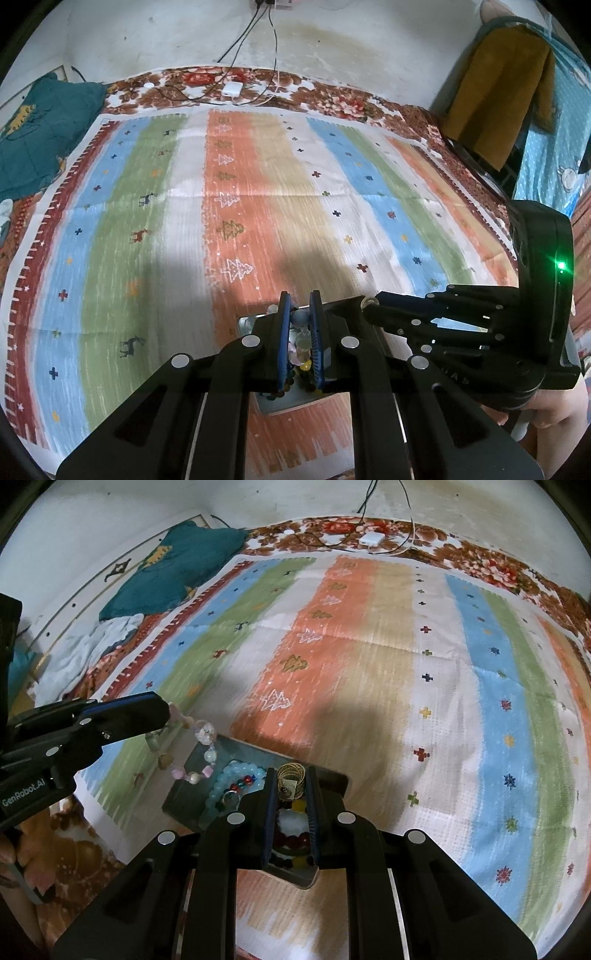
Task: Organize jewelry
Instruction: 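Lower both held items into the silver tin and open both grippers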
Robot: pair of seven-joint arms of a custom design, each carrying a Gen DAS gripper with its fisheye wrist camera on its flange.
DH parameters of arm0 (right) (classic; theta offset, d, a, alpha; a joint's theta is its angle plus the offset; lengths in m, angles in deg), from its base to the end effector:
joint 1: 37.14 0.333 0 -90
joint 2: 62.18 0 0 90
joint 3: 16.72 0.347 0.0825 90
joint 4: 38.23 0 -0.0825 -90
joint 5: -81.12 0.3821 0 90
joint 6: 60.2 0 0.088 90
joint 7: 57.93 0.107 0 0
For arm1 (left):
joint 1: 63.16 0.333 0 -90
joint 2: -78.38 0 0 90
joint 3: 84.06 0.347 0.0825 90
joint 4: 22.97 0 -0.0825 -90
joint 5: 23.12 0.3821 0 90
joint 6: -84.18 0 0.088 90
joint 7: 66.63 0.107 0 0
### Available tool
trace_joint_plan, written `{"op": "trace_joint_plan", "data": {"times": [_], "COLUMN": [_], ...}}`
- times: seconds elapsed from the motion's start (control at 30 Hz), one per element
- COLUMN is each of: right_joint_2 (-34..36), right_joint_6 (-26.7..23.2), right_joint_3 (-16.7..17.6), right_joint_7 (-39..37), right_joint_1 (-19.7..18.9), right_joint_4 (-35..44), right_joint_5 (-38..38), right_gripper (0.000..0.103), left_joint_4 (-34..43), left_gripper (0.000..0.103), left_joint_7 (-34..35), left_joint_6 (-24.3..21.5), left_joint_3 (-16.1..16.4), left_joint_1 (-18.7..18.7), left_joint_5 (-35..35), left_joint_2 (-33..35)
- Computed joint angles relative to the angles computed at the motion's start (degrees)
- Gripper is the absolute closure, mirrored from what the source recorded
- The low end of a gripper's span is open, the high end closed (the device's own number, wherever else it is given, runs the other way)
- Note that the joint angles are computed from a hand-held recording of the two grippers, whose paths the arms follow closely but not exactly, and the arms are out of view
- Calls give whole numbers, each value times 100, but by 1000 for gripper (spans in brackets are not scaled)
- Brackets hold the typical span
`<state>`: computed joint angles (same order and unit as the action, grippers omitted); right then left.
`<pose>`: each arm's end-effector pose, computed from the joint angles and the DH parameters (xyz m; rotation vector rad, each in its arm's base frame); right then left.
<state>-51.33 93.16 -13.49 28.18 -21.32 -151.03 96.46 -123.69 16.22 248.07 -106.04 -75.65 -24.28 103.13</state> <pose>0.6073 0.1989 0.4651 -2.0112 1.6637 -0.2169 0.6099 -0.3673 0.4482 -1.5908 2.3225 -1.0281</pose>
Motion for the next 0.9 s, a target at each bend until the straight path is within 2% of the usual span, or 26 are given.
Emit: {"op": "trace_joint_plan", "data": {"times": [0.33, 0.4, 0.43, 0.5, 0.57, 0.63, 0.77, 0.8, 0.9], "right_joint_2": [72, 103, 99, 64, 37, -6, -62, -79, -158], "right_joint_6": [-267, -384, -374, -297, -260, -183, -143, -119, -49], "right_joint_3": [46, 45, 23, -17, -37, -68, -38, -34, -35], "right_joint_7": [-193, -211, -141, -27, 48, 176, 178, 170, 184], "right_joint_1": [-1, -5, 14, 50, 66, 88, 39, 27, 18], "right_joint_4": [88, 125, 109, 53, 18, -50, -130, -153, -264], "right_joint_5": [138, 155, 114, -14, -113, -241, -185, -164, -164], "right_gripper": [87, 85, 74, 63, 60, 51, 48, 43, 39], "left_joint_4": [-100, -47, -65, -71, -134, -177, -219, -235, -295], "left_gripper": [93, 84, 80, 78, 72, 68, 59, 57, 49], "left_joint_7": [-127, -282, -406, -518, -507, -536, -711, -720, -712], "left_joint_6": [-120, -219, -223, -204, -147, -115, -161, -162, -149], "left_joint_3": [26, 131, 211, 277, 208, 214, 356, 341, 301], "left_joint_1": [-8, -59, -101, -123, -37, -29, -134, -119, -80], "left_joint_5": [-33, -4, 37, 114, 68, 92, 308, 312, 312], "left_joint_2": [-9, 16, -5, -23, -61, -87, -121, -126, -155]}}
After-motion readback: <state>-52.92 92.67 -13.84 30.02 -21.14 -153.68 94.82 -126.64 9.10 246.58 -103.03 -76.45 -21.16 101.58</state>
